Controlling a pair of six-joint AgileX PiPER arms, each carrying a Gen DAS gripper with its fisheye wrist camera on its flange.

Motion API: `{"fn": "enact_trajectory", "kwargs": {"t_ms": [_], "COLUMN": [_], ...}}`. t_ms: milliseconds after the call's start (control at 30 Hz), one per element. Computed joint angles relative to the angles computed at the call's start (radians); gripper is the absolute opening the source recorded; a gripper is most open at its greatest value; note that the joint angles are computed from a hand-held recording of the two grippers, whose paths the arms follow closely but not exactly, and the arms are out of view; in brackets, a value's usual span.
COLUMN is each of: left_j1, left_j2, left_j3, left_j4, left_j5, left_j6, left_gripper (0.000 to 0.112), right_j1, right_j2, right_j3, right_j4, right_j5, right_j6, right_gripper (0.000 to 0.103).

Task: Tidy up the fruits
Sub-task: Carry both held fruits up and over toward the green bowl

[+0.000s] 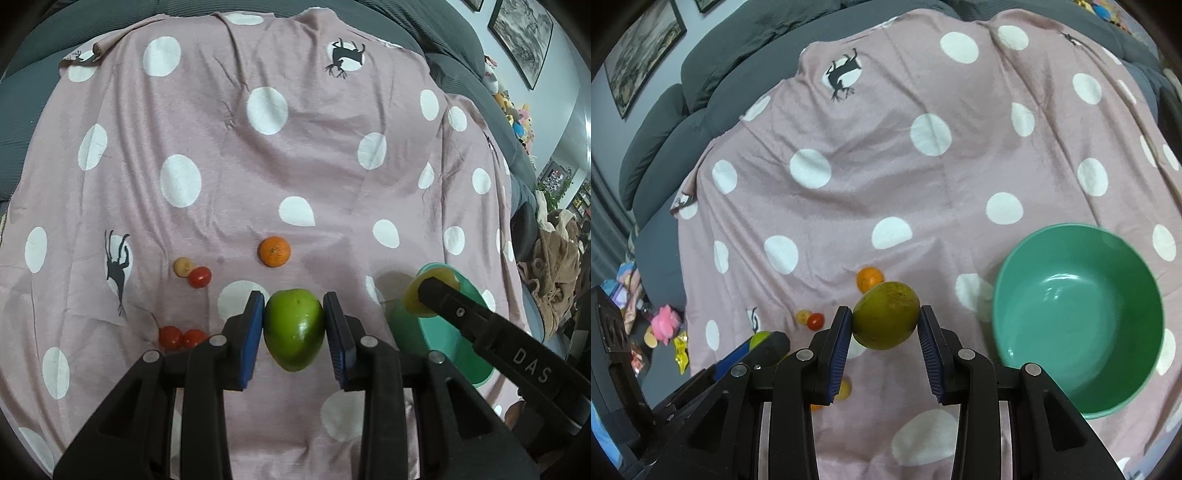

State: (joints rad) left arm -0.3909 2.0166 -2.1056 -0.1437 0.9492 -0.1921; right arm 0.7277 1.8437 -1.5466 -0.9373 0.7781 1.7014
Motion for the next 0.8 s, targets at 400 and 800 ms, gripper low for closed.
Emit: {"fn": "enact_trajectory", "kwargs": {"t_ms": [400, 800], "left_j1": [-0.072, -0.153], "left_j2": [0.037, 0.108], "left_j3": [-0.07, -0.189], "left_j4": [0.03, 0.083], "left_j5": [0.013, 0.058], "left_j6": [-0.046, -0.081], "left_gripper": [0.033, 0.033], "right_j1": [0.013, 0.009], "right_j2": [-0.073, -0.125], "right_j3": [0.093, 0.169], "right_j4": [-0.078, -0.111], "right_j5": [0.069, 0.114], "right_j6": [0.113, 0.174], "right_gripper": [0.039, 0.039]}}
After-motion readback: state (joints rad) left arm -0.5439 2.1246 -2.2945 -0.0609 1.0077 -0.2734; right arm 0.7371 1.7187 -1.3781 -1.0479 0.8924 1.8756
